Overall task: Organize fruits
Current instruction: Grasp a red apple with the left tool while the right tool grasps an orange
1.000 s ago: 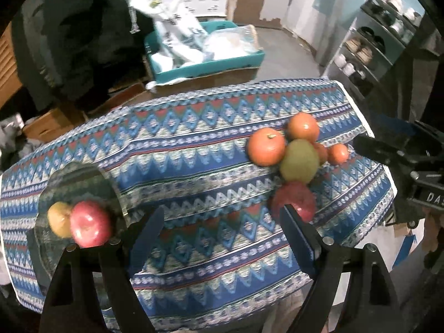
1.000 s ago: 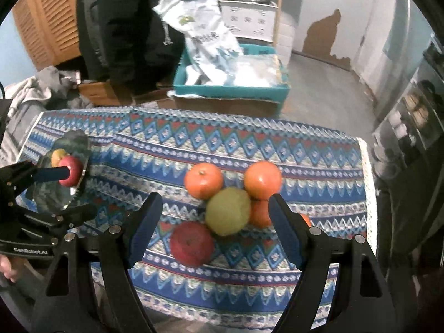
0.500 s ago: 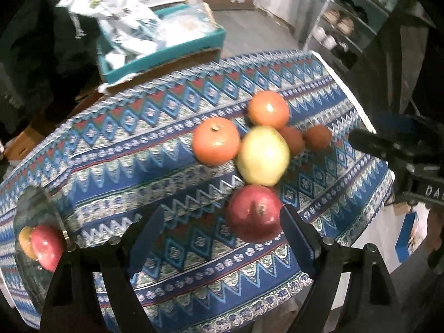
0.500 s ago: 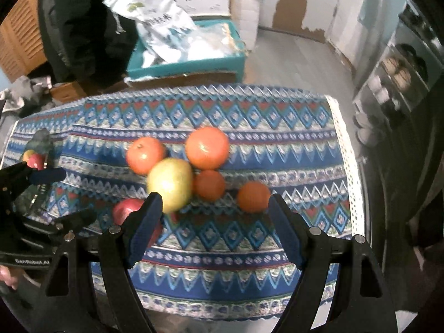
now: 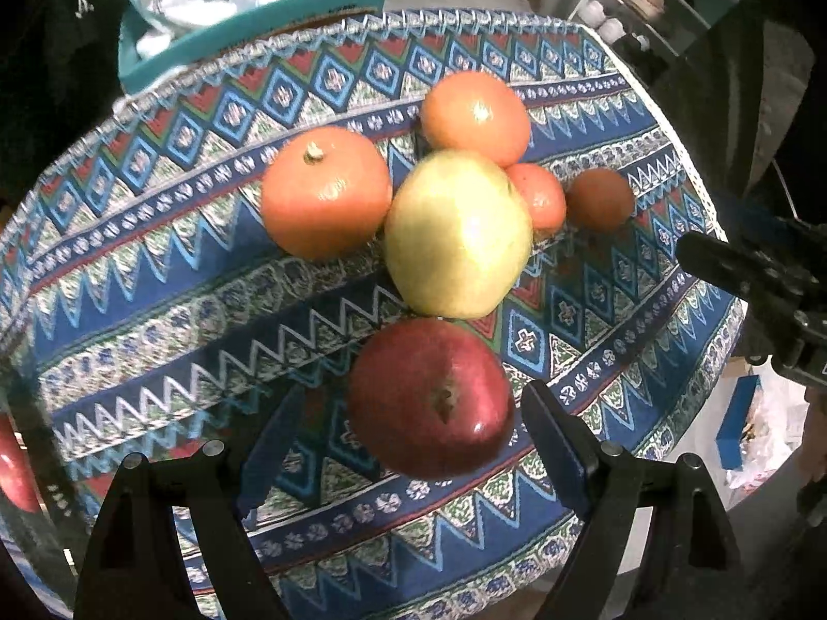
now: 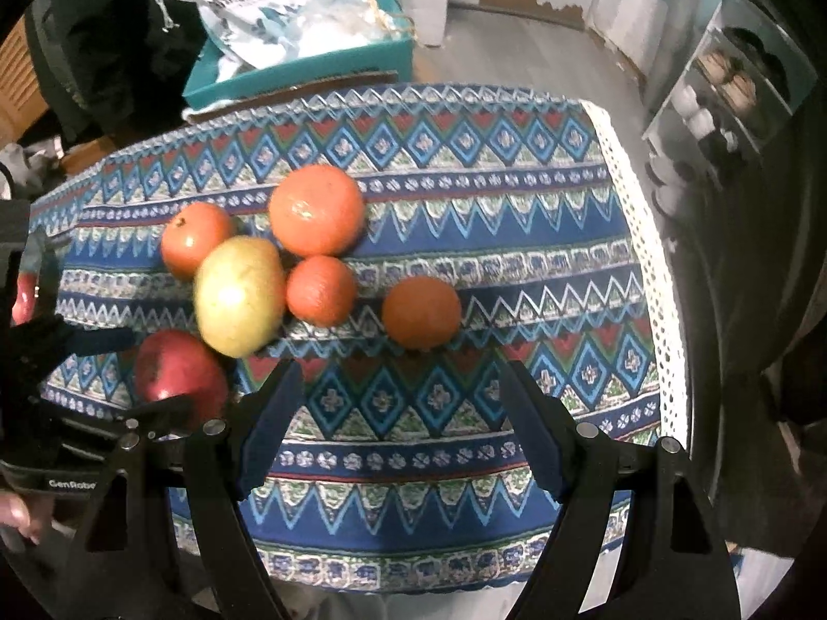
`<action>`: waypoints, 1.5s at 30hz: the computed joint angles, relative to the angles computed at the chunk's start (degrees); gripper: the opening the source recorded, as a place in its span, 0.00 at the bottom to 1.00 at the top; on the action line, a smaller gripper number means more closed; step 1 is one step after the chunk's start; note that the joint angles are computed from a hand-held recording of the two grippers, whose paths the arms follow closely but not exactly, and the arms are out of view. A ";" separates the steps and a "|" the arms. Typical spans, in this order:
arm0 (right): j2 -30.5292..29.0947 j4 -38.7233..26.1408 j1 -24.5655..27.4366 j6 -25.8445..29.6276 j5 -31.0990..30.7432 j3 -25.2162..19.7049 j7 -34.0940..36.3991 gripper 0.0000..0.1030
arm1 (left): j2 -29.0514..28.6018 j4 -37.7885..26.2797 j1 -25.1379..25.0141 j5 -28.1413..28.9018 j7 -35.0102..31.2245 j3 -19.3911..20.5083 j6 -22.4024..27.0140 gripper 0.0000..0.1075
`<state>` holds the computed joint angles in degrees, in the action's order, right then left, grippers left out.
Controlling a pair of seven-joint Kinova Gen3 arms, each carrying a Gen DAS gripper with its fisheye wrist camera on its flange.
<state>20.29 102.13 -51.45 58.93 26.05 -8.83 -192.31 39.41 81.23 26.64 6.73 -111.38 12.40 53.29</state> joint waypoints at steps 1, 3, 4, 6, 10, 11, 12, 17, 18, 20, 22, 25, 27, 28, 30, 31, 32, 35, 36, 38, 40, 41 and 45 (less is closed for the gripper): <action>-0.02 0.54 0.25 -0.59 -0.27 -0.02 -0.07 0.77 | 0.49 -0.31 0.38 -0.19 0.37 -0.19 0.30 0.81; 0.06 1.38 0.64 -1.68 -0.73 0.01 -0.18 0.77 | 1.43 -0.95 0.98 -0.57 0.93 -0.41 0.96 0.81; 0.06 1.88 0.92 -2.33 -1.05 0.04 -0.20 0.77 | 1.82 -1.24 1.14 -0.66 1.09 -0.43 1.21 0.81; -0.03 2.52 1.18 -3.12 -1.34 0.16 -0.28 0.77 | 2.53 -1.58 1.38 -0.72 1.48 -0.48 1.36 0.81; -0.16 3.50 1.52 -4.30 -1.59 0.36 -0.43 0.77 | 3.93 -2.37 0.90 0.19 0.99 0.19 2.30 0.81; -0.18 3.80 1.65 -4.63 -1.68 0.41 -0.47 0.77 | 4.08 -2.26 0.85 0.27 0.68 0.30 2.19 0.81; -0.23 4.18 1.75 -5.03 -1.77 0.45 -0.60 0.77 | 4.14 -2.06 0.91 0.15 0.27 0.34 1.96 0.81; -0.60 6.96 2.53 -9.14 -1.28 1.07 -1.88 0.77 | 3.40 0.33 1.31 -0.09 -2.86 1.26 -1.21 0.70; -0.57 7.67 2.68 -10.37 -0.84 1.39 -2.46 0.77 | 3.29 0.48 1.47 -0.06 -2.85 1.16 -1.36 0.70; -0.39 8.74 3.15 -12.44 -0.27 1.88 -3.01 0.77 | 2.97 1.32 1.27 0.23 -3.52 1.32 -2.44 0.70; 0.22 9.49 3.92 -14.39 -0.15 2.30 -2.81 0.77 | 2.42 2.20 1.13 0.10 -3.99 1.10 -3.48 0.70; 1.14 10.60 4.58 -17.59 0.17 3.24 -2.67 0.77 | 0.91 4.12 0.68 -0.09 -4.22 0.78 -4.82 0.70; 1.73 10.99 4.95 -19.30 0.00 3.76 -2.21 0.77 | 0.61 4.56 -0.12 0.00 -4.75 0.82 -5.18 0.70; 1.95 11.06 4.90 -19.69 -0.03 4.05 -2.02 0.77 | 0.32 4.83 -0.49 0.16 -4.85 0.82 -5.44 0.70; 2.53 10.90 4.95 -20.11 -0.10 4.58 -1.35 0.77 | -0.08 5.05 -1.25 0.50 -5.09 0.85 -5.65 0.70; 2.73 10.81 4.99 -20.26 -0.20 4.79 -0.97 0.77 | -0.21 4.94 -1.71 0.70 -5.22 0.85 -5.64 0.70; 3.05 10.61 5.22 -20.44 -0.38 4.90 -0.29 0.76 | -0.30 4.76 -2.05 0.84 -5.28 0.80 -5.63 0.70; 3.95 10.00 5.76 -20.76 -1.18 5.26 1.66 0.75 | -0.32 3.21 -3.37 1.02 -5.86 0.59 -4.91 0.70; 4.27 9.78 5.85 -20.68 -1.53 5.36 2.25 0.75 | -0.10 2.47 -3.59 0.98 -5.93 0.42 -4.64 0.70; 4.84 9.58 6.01 -21.28 -2.35 5.48 3.21 0.69 | 0.23 1.37 -4.31 1.10 -6.15 0.19 -4.13 0.70; 5.35 8.70 5.38 -19.84 -2.53 5.96 3.87 0.62 | 0.89 0.05 -4.64 1.53 -5.95 0.16 -3.46 0.70; 5.44 8.59 5.17 -19.67 -2.45 6.15 4.05 0.52 | 0.93 -0.30 -5.10 1.67 -6.14 0.12 -3.07 0.70; 5.77 7.95 4.47 -18.93 -2.37 6.69 3.92 0.47 | 0.36 -0.14 -5.86 1.99 -6.69 0.04 -3.15 0.70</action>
<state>26.07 110.08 -46.99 40.00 23.69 -2.14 -188.39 39.77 81.09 20.78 8.72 -118.07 12.43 50.14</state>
